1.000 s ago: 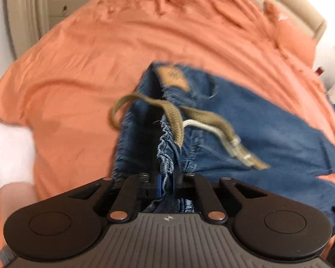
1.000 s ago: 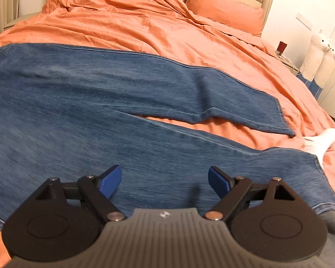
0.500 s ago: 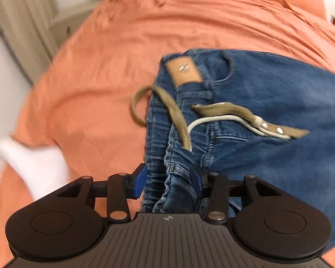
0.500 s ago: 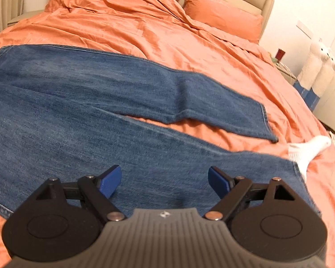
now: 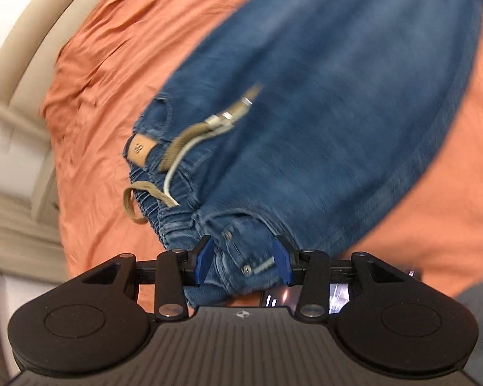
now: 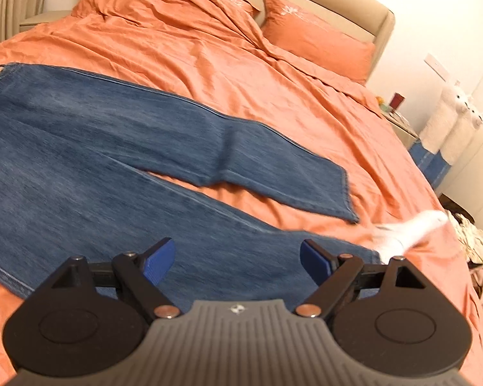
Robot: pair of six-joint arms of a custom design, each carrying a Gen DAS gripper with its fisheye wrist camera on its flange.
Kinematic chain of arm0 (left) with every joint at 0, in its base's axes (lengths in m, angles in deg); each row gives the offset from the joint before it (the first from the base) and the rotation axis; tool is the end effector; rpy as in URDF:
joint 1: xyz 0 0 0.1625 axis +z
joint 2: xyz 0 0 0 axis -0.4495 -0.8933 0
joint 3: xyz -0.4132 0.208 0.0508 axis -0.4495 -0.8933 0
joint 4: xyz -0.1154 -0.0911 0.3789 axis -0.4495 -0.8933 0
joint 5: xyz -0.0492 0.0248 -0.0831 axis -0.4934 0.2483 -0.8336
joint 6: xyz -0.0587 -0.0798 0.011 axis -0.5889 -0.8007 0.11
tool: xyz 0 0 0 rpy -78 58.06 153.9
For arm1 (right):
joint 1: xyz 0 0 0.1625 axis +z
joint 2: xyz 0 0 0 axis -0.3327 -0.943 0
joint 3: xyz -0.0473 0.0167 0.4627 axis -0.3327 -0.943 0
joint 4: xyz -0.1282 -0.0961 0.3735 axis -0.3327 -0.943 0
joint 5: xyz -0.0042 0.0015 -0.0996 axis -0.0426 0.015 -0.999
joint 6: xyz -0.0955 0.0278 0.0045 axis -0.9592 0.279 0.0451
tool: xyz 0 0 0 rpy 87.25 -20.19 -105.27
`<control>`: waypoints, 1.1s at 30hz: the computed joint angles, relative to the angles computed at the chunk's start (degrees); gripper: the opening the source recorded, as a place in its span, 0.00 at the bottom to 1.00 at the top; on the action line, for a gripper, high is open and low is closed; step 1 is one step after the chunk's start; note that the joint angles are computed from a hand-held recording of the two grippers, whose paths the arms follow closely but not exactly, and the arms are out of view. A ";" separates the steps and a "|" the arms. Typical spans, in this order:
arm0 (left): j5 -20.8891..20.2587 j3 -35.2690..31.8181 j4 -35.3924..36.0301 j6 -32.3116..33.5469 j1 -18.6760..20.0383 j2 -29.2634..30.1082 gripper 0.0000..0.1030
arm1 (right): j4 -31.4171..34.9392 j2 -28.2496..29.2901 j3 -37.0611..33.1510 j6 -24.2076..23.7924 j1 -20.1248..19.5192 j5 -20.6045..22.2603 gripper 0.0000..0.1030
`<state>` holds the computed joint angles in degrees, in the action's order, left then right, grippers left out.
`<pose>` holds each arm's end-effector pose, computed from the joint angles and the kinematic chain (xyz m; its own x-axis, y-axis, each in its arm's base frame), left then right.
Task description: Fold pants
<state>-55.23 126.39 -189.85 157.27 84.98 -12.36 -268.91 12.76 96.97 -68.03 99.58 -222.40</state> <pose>-0.2876 -0.8552 0.0682 0.2059 0.8062 -0.5547 0.8446 0.1398 0.5168 -0.0364 -0.5723 0.4658 -0.4255 0.3029 0.8528 -0.3877 0.7904 -0.4742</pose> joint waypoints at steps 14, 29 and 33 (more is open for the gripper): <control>0.90 10.52 -42.34 51.21 3.00 5.96 0.42 | 5.95 -6.22 2.23 0.62 -2.64 -1.61 0.79; 0.20 -2.28 -23.02 3.84 -0.12 5.84 0.14 | 8.76 -8.96 1.36 -33.90 -6.80 -4.11 0.44; 0.85 -2.60 -22.20 -1.37 -0.79 5.73 0.14 | 6.60 -7.67 1.23 -40.52 -7.83 -3.07 0.36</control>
